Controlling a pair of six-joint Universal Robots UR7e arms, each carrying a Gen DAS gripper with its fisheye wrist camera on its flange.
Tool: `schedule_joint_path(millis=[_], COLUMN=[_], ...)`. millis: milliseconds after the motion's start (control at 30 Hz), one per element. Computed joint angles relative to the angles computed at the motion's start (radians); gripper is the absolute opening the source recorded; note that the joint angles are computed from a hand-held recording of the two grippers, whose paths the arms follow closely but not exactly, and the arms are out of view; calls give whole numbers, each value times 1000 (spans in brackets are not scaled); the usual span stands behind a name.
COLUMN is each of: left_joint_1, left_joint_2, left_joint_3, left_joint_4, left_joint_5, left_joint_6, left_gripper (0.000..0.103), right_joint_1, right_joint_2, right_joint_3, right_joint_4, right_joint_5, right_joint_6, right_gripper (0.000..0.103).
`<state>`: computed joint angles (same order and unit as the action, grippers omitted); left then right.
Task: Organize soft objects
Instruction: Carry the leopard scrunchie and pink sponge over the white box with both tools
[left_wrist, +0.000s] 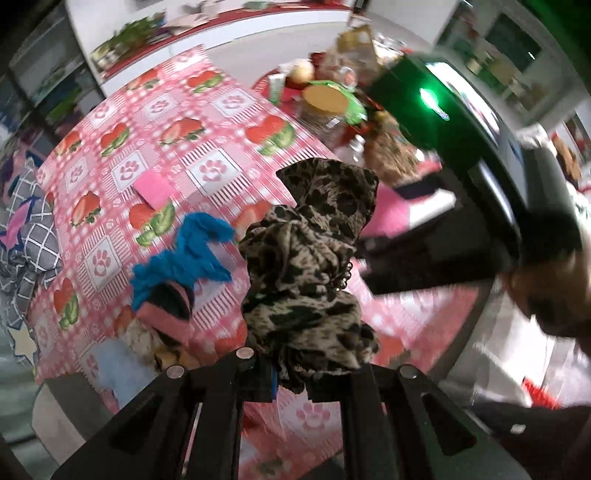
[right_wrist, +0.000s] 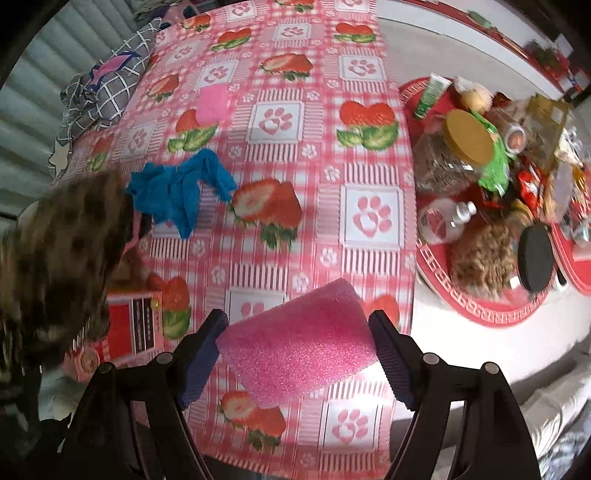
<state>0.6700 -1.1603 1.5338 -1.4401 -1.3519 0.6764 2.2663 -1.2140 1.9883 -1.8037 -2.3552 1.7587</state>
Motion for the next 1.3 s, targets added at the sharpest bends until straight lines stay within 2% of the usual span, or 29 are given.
schedule_joint_path(millis=[133, 233, 433, 600, 733, 900, 1300], left_joint_1=[27, 50, 102, 154, 198, 247, 361], left_joint_2=[-46, -81, -120, -135, -129, -107, -33], left_joint_3=[-12, -14, -53, -94, -138, -207, -409], left_joint_4=[105, 151, 234, 274, 280, 266, 206], left_joint_5=[-15, -1, 34, 80, 112, 135, 175], left_joint_6=[53, 112, 196, 239, 233, 193, 16], left_gripper=[11, 11, 11, 11, 11, 11, 11], right_joint_1=[46, 73, 106, 115, 117, 113, 87], right_joint_2=[57, 113, 235, 329, 397, 479, 672], right_joint_3=[-43, -78, -169, -250, -312, -408, -726], right_joint_4=[55, 58, 51, 30, 3, -9, 68], right_joint_5=[31, 62, 106, 122, 130, 132, 106], right_joint_6=[127, 187, 237, 227, 192, 100, -231], right_gripper=[79, 79, 79, 79, 79, 79, 79])
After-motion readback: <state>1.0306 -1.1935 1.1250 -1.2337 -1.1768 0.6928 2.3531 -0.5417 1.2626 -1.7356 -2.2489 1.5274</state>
